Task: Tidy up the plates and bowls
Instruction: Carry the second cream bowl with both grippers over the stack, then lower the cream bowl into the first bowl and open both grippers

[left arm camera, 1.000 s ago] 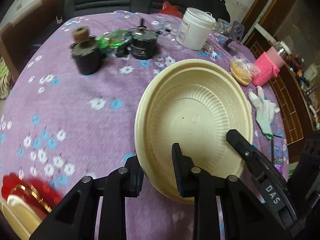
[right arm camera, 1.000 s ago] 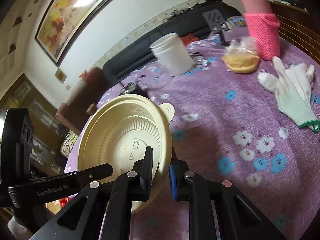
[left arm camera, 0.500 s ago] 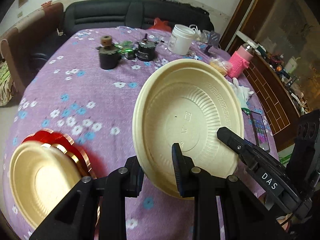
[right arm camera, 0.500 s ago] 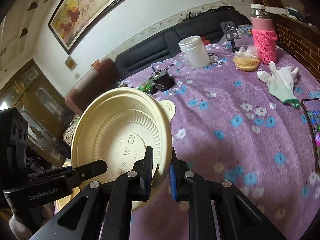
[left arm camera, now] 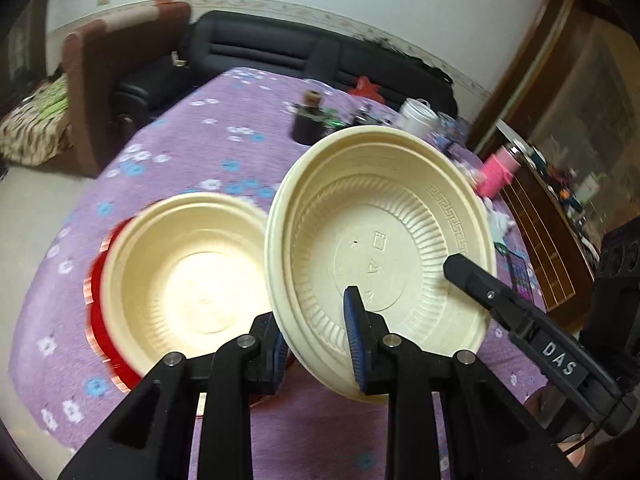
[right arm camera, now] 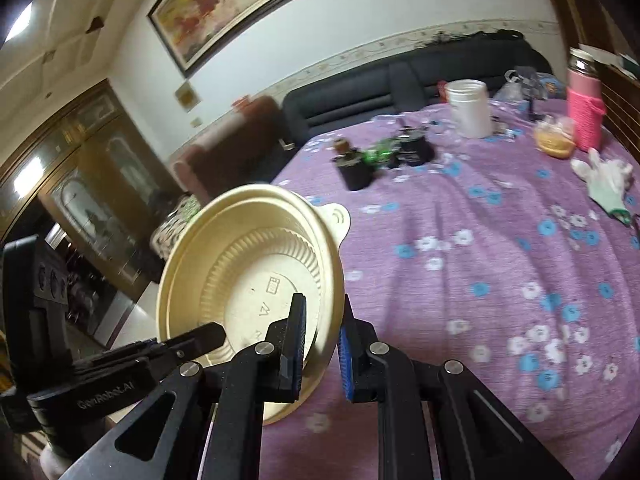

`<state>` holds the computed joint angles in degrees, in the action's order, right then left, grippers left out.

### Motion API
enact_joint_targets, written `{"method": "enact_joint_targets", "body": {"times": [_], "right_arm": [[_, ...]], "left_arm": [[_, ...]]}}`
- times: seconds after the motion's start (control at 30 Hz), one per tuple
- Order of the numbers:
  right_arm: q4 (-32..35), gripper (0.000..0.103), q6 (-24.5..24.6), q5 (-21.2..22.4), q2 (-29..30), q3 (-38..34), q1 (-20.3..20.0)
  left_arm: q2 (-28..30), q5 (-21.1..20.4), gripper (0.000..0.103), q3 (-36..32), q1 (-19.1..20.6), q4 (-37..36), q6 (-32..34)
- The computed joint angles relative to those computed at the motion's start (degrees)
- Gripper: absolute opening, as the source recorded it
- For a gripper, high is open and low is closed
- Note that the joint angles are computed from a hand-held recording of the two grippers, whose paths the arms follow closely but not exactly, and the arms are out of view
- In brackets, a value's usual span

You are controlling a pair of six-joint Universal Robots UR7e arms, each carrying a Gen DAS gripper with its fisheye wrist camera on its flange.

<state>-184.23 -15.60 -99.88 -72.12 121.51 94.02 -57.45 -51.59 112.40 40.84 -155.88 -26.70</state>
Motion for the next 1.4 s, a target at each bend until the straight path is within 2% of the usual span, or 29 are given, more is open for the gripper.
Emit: {"method": "enact_joint_targets", "body": {"times": [0.17, 0.43, 0.63, 0.8, 0.9, 0.97, 1.03, 1.1, 1.17, 1.23, 1.3, 1.37, 1.4], "right_arm": [[0.94, 0.017, -0.44, -1.01, 4.58, -2.63, 3.68], [4.15, 0.017, -0.86, -1.83, 11.01, -6.17, 5.79], [5.55, 0.017, -0.01, -2.69, 13.85, -7.67, 5.1], [4.82, 0.017, -0.7, -4.48, 15.02, -8.3, 5.67], [3.55, 0.017, -1.61, -5.72, 15.75, -8.55, 6.23], [2.35, 0.017, -2.57, -6.7, 16.32, -8.66, 6.6], [1.45, 0.017, -3.4, -7.53, 16.84, -8.83, 6.86], [0.94, 0.017, -3.78, -7.94, 17.11, -8.85, 7.06], [-0.04, 0.018, -4.55, -8.67, 17.58, -8.94, 7.36], [-1.33, 0.023, -4.99, -9.53, 18.07, -9.0, 7.61], [-2.28, 0.034, -5.39, -8.97, 18.15, -8.77, 7.64], [-4.1, 0.056, -6.29, -8.34, 18.34, -8.46, 7.76], [-4.89, 0.06, -6.73, -8.08, 18.43, -8.33, 7.83]], "left_arm": [[-4.03, 3.47, 0.025, 3.08, 1.27, -0.15, -3.13], [-6.9, 10.29, 0.025, 6.37, 2.38, 1.49, -5.46], [-6.45, 9.42, 0.025, 5.95, 4.32, 2.69, -5.95], [-5.72, 10.47, 0.027, 5.81, 4.61, 2.35, -5.84], [-5.42, 12.39, 0.033, 5.94, 4.02, 2.23, -6.14], [-5.22, 13.97, 0.052, 6.04, 3.63, 1.86, -6.39], [-5.28, 16.35, 0.061, 6.57, 3.01, 0.76, -6.87], [-5.41, 18.26, 0.062, 7.02, 2.59, -0.43, -6.86], [-5.69, 18.15, 0.066, 7.14, 2.62, -1.1, -6.85], [-5.98, 17.59, 0.067, 7.17, 2.85, -1.05, -7.14], [-6.14, 17.12, 0.067, 7.26, 3.03, -0.93, -7.33], [-6.54, 16.86, 0.067, 7.54, 3.05, -0.95, -7.55], [-6.66, 16.99, 0.067, 7.66, 2.93, -0.99, -7.81]]}}
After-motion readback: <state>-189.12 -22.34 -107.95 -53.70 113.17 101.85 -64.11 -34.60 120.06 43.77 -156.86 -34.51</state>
